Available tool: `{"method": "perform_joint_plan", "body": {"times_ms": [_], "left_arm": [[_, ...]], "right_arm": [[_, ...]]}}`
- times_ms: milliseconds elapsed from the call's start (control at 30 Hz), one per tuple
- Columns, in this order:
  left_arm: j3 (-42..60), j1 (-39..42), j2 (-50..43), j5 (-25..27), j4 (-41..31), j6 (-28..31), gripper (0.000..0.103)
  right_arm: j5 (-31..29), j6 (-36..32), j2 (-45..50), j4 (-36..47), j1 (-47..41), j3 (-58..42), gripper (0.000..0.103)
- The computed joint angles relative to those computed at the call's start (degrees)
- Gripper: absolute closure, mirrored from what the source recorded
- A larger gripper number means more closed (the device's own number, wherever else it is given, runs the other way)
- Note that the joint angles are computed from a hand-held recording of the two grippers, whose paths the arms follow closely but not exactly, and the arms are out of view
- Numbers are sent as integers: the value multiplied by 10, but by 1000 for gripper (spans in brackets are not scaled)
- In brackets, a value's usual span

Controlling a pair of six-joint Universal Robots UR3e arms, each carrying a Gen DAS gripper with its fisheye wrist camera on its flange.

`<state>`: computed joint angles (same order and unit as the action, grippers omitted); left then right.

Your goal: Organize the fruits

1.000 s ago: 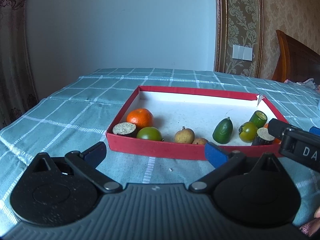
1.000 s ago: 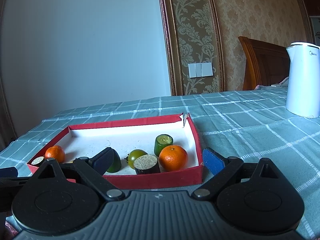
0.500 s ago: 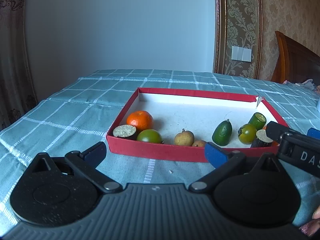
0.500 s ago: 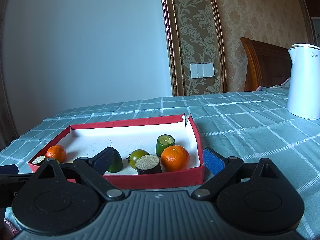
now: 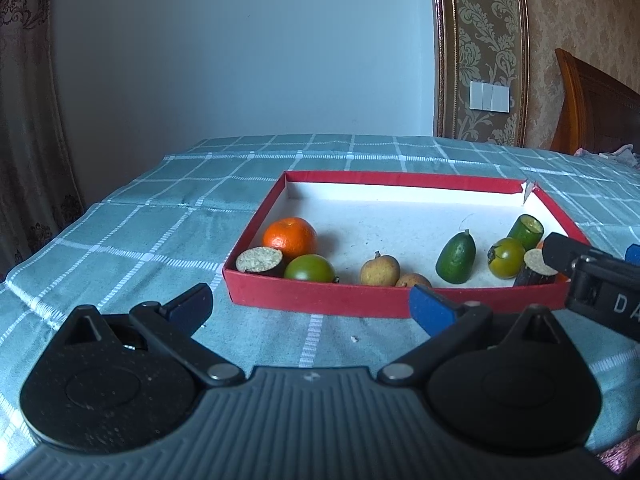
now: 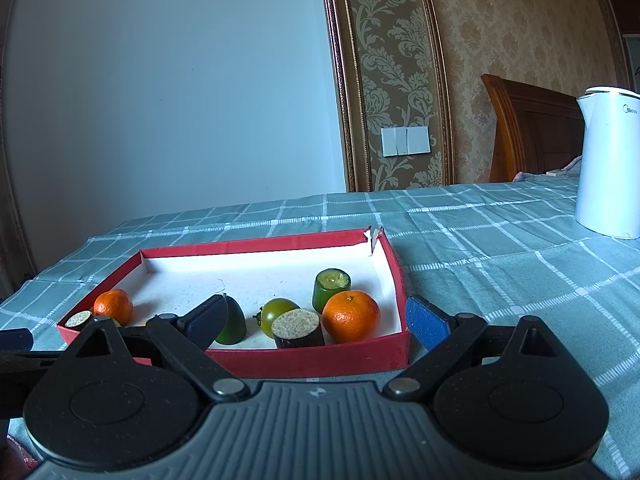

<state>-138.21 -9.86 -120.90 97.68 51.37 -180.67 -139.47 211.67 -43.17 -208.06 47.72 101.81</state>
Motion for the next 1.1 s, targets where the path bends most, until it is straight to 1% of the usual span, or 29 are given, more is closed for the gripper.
{"method": "perform_joint_plan", "body": {"times_ms": [267,567,800,1100], "left_arm": [[-13,16,-4,-31,27,2,0],[-13,16,-5,-35,27,2,0],[-16,18,-12,-42,43,5,0],[-18,22,-8,-46,36,2,0]], "right_arm": [[0,0,1,0,1,-2,7],[-1,1,2,1,1,-4,7],[0,1,3,1,1,-4,7],[-1,1,3,1,1,-4,7]]}}
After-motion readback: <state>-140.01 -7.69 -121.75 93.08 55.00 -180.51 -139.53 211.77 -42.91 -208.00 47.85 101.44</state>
